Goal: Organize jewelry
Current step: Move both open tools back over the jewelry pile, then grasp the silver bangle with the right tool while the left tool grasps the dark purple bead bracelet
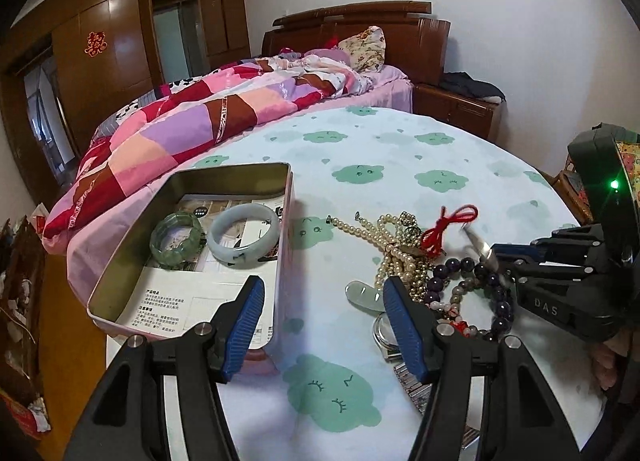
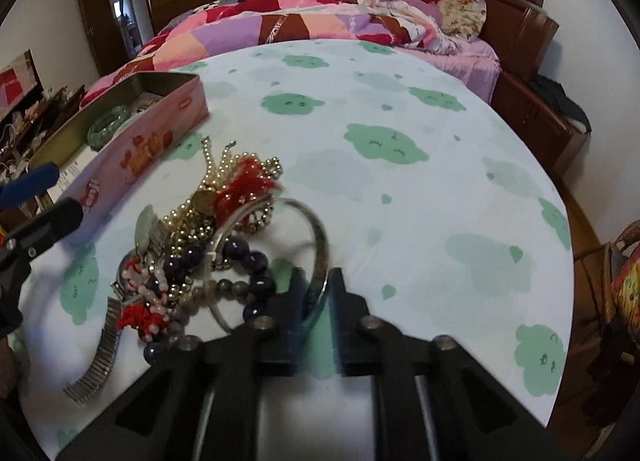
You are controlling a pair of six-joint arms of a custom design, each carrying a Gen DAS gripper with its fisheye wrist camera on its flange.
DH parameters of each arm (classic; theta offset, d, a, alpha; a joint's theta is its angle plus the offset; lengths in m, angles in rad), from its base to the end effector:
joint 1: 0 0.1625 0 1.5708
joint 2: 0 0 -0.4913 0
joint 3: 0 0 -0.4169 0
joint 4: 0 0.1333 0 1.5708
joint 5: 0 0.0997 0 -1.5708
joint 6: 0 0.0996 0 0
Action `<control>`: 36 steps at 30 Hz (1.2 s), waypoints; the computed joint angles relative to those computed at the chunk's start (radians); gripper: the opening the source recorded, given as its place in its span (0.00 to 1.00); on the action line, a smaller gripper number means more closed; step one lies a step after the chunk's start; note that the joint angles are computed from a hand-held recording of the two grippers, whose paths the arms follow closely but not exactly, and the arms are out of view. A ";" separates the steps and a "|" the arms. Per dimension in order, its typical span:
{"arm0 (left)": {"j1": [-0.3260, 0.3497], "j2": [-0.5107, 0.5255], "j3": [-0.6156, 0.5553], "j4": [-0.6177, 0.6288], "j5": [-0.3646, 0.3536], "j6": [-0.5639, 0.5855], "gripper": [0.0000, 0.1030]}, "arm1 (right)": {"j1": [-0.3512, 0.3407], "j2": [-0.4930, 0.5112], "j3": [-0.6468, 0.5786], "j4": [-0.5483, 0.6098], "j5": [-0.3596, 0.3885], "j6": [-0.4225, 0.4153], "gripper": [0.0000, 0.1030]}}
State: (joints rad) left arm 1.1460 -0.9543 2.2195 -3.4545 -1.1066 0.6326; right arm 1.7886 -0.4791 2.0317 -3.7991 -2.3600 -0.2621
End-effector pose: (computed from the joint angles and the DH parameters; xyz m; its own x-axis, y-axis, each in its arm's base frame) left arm -0.0614 -0.5675 0.1510 -0.5448 0.5454 -0.6370 0.8158 0.5206 -0.2520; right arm 0.1833 -0.5384 -0.0202 -0.7132 0.0742 0.6970 -0.3659 0.8087 -0.4606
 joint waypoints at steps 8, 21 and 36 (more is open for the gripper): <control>-0.006 0.004 -0.015 0.052 -0.014 -0.006 0.60 | -0.012 -0.003 0.017 -0.068 0.019 0.021 0.04; -0.013 -0.001 -0.011 0.072 -0.020 -0.006 0.60 | -0.036 -0.043 0.050 -0.170 -0.043 0.032 0.05; -0.082 0.029 0.010 0.110 -0.079 0.052 0.60 | -0.047 -0.043 0.064 -0.179 -0.029 0.025 0.05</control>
State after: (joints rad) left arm 1.0644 -0.9252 2.2298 -3.3442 -1.1861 0.6848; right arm 1.7415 -0.5223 2.0961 -3.9780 -2.3889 -0.2368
